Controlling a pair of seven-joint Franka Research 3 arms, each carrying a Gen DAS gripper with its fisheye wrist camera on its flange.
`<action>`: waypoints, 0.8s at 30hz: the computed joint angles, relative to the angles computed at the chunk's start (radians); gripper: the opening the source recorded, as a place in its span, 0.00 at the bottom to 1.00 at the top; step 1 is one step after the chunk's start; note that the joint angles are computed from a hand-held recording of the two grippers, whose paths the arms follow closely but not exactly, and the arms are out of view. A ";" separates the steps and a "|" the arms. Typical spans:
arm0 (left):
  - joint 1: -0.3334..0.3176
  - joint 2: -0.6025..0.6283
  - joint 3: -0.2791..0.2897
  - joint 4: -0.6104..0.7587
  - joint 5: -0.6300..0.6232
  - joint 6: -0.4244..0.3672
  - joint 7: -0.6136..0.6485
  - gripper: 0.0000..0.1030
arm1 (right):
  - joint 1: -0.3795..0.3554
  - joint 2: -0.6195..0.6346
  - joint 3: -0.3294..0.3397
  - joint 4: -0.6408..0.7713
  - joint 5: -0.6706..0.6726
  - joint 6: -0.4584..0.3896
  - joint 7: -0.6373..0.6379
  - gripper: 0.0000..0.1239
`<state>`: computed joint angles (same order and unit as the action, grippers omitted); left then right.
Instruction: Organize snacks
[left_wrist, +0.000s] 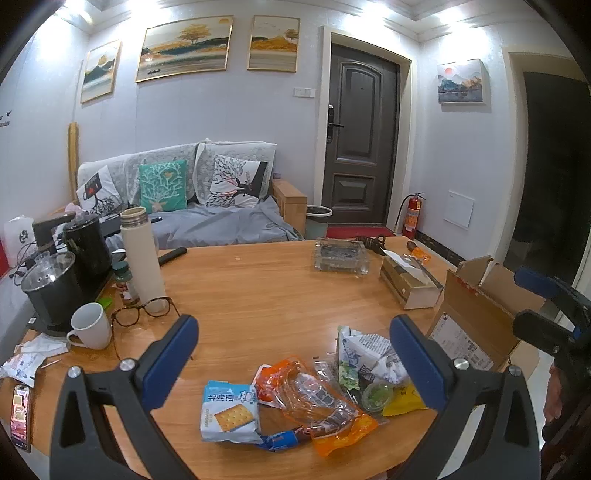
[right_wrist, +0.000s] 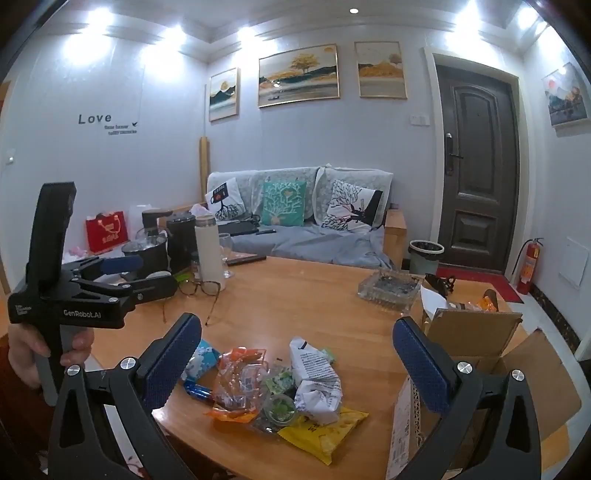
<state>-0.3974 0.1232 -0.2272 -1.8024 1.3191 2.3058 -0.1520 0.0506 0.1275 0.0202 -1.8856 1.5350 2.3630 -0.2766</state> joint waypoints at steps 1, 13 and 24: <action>-0.001 0.002 0.000 0.001 -0.002 -0.006 0.001 0.99 | -0.001 0.002 -0.001 0.003 -0.005 -0.006 0.010 0.83; 0.000 0.002 0.001 0.000 -0.005 0.010 0.001 0.99 | -0.002 0.005 0.002 0.002 -0.007 -0.002 0.008 0.83; -0.007 0.003 -0.002 0.004 -0.006 -0.016 0.005 0.99 | -0.003 0.001 0.000 -0.011 0.006 -0.005 -0.012 0.83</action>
<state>-0.4042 0.1260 -0.2289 -1.7980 1.3127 2.2901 -0.1470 0.0474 0.1280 0.0200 -1.8967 1.5414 2.3580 -0.2884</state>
